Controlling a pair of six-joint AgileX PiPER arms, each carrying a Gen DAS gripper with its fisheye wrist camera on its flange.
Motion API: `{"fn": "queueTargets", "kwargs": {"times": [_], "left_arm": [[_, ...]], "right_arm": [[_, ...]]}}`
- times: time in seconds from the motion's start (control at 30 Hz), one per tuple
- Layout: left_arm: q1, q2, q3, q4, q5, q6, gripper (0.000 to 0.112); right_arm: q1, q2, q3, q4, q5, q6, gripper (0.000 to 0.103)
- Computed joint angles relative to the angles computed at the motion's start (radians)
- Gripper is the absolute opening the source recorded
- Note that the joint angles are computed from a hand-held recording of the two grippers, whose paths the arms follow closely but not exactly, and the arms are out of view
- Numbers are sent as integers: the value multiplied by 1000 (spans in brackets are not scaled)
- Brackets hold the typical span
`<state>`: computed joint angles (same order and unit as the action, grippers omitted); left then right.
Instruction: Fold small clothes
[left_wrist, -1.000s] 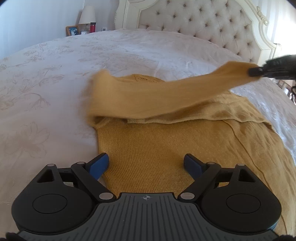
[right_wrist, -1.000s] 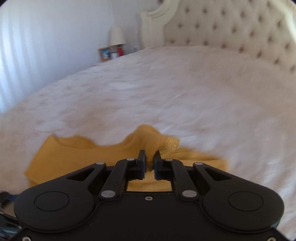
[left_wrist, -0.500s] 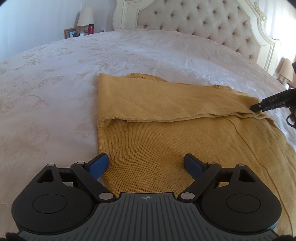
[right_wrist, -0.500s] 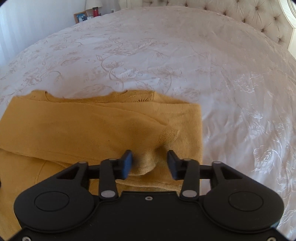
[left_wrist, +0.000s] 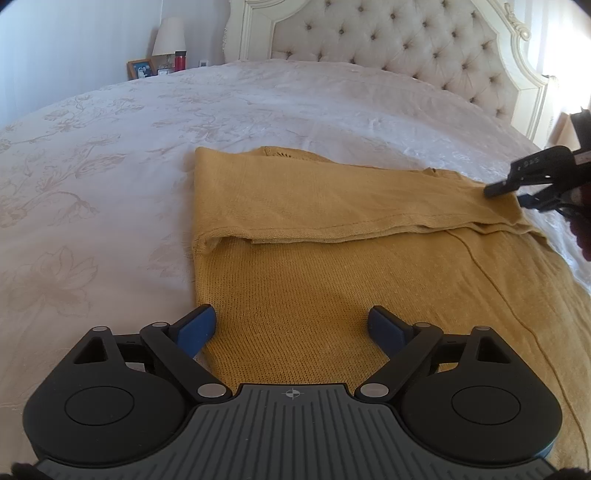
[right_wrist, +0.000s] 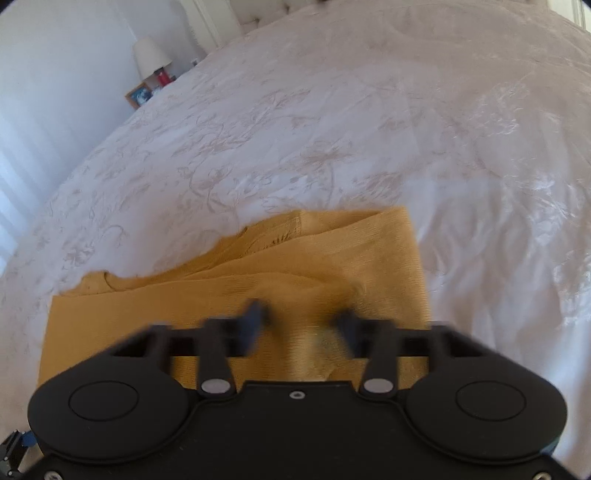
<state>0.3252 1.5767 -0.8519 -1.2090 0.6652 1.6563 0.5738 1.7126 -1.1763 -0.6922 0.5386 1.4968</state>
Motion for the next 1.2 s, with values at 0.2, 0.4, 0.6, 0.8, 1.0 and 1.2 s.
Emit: {"fn": "queueTargets", "kwargs": {"times": [0.2, 0.4, 0.6, 0.8, 1.0, 1.2], "left_arm": [[0, 1, 1, -3, 0, 4, 90], [2, -2, 5, -10, 1, 14, 91], [-6, 0, 4, -13, -8, 21, 94], [-13, -5, 33, -71, -28, 95, 96], [-23, -7, 51, -104, -39, 144, 102], [-23, -11, 63, -121, -44, 168, 103]], "right_arm": [[185, 23, -63, -348, 231, 42, 15], [179, 150, -198, -273, 508, -74, 37], [200, 91, -114, -272, 457, -11, 38], [203, 106, -51, -219, 402, 4, 59], [316, 1, 58, -313, 414, 221, 78], [541, -31, 144, -335, 450, 427, 84]]}}
